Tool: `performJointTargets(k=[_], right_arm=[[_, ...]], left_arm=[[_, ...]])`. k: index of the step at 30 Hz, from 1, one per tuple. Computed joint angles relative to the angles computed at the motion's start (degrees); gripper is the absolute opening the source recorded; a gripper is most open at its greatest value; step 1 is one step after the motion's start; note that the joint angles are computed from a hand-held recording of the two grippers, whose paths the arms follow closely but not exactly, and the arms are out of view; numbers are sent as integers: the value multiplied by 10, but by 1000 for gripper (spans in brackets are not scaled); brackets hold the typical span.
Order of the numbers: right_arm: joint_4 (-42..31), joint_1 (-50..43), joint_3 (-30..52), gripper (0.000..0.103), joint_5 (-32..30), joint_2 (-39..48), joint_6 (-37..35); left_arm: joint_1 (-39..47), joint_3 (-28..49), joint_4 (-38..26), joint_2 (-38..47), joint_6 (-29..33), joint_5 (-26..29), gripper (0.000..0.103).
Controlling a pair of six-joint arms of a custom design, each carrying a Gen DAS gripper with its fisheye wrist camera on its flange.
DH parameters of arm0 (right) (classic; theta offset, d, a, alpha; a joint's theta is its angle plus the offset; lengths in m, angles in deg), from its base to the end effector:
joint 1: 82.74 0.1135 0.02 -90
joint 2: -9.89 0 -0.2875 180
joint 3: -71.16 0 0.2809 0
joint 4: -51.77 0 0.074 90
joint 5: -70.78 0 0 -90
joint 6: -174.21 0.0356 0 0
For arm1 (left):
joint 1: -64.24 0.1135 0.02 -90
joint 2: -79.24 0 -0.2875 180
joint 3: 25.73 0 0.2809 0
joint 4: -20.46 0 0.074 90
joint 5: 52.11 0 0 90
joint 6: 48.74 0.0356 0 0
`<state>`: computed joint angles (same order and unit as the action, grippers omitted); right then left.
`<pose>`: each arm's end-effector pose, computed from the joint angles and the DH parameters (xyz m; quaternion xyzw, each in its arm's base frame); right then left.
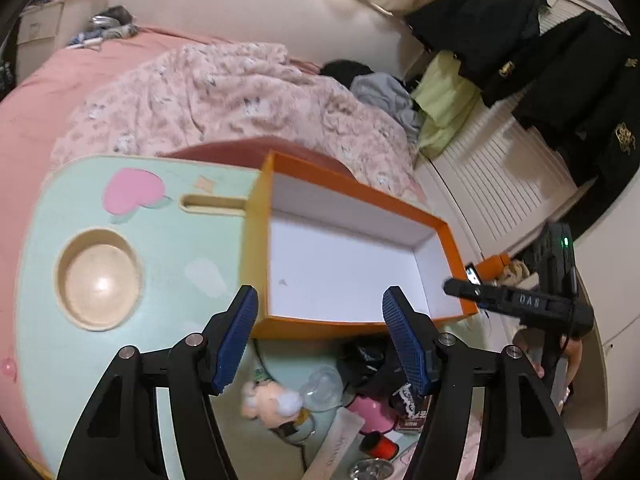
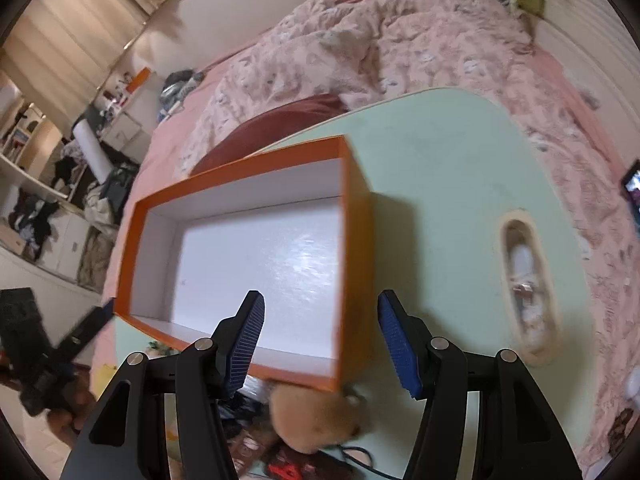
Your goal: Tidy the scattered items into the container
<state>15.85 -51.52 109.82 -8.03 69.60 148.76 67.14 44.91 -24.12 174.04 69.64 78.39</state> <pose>0.1716 0.0960 0.1695 0.3002 0.9062 0.1472 0.2591 0.3377 -0.0060 0.1908 0.2656 0.8853 -0.2809 0.2584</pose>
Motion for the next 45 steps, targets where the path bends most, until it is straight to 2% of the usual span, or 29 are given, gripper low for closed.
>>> performJointTargets(k=[2, 8, 12, 14, 16, 18, 20, 23, 25, 28, 31, 33, 35, 37, 40, 45], right_arm=[[-2, -3, 23, 64, 14, 37, -11], [13, -29, 73, 65, 17, 122, -69], [10, -14, 76, 65, 32, 123, -66], [-17, 14, 81, 65, 66, 103, -44], [-78, 70, 101, 65, 132, 85, -12], [-146, 152, 124, 65, 200, 79, 50], [-216, 251, 152, 65, 251, 103, 145], [-300, 382, 198, 65, 285, 183, 296], [-324, 441, 219, 65, 280, 236, 365], [-334, 494, 234, 65, 257, 283, 419], [-313, 500, 225, 65, 229, 294, 427], [-275, 493, 214, 65, 200, 303, 405], [-212, 475, 196, 65, 156, 314, 366], [-180, 467, 181, 65, 140, 316, 355], [-171, 467, 169, 65, 145, 310, 367], [-165, 461, 160, 65, 142, 302, 376]], left_arm=[[-4, -34, 35, -22, -14, -6, 66], [5, -28, 41, -13, -39, 4, 66], [16, -29, 34, -27, -30, 8, 66], [24, -47, 40, -66, -22, 4, 66], [32, -62, 23, -109, 10, 2, 68], [46, -75, -35, -157, 69, -5, 68], [70, -89, -96, -192, 130, 7, 68], [109, -132, -173, -241, 236, 2, 68], [127, -154, -194, -252, 275, -15, 68], [159, -181, -219, -255, 323, -36, 68], [188, -209, -249, -266, 366, -43, 68], [187, -238, -258, -293, 386, -65, 68], [181, -265, -244, -326, 379, -74, 68], [178, -271, -234, -327, 369, -71, 68], [159, -262, -215, -300, 326, -73, 68], [106, -264, -153, -280, 229, -112, 68]])
